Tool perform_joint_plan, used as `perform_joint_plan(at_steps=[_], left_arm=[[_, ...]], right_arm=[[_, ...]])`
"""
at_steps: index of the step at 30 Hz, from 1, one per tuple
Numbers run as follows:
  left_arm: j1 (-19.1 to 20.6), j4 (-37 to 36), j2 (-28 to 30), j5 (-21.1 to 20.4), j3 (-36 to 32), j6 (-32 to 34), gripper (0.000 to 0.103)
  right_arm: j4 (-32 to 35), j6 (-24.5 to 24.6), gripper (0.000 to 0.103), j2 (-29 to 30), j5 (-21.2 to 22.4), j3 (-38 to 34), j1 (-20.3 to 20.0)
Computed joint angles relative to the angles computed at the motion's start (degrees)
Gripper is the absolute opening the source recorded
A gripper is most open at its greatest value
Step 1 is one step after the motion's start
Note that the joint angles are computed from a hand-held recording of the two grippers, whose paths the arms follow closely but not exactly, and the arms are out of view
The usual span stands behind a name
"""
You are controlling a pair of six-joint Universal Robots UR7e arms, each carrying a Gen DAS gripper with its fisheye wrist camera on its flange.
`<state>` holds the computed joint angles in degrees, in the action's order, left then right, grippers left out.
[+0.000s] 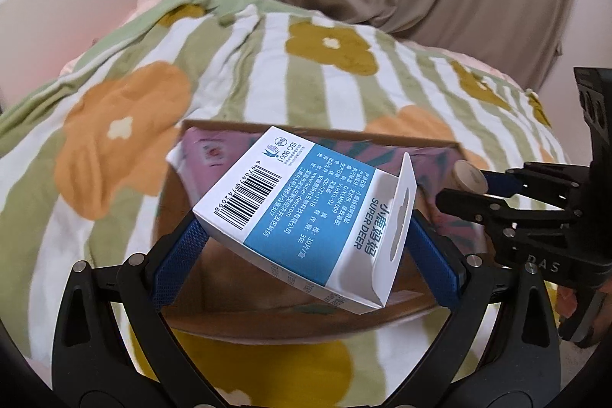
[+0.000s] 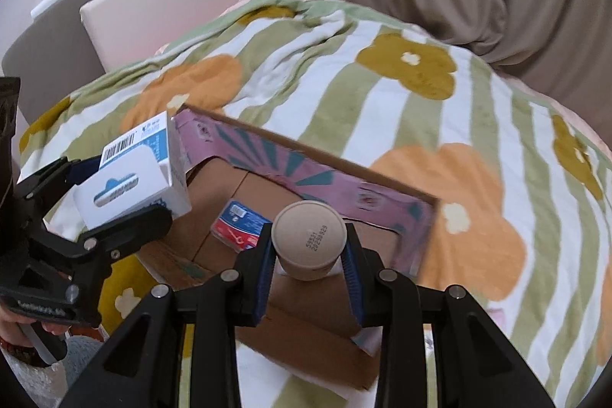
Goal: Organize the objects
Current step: 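Carry the carton and beige jar over the cardboard box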
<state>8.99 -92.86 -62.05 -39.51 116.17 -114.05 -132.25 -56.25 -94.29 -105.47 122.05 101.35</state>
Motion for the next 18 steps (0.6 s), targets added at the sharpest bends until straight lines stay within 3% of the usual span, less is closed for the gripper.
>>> perform_joint_plan(at_steps=[8,18], left_arm=[[2.0,-4.4,-2.3,-1.2,5.4,0.2,0.099],[4.1,-6.5,-1.8,-2.0,6.1,1.6,0.099]], right_arm=[[-2.3,0.0,0.031,3.7,-2.1,2.2,0.0],[-2.1,0.2,0.031,5.0,-3.0,2.9,-1.5]])
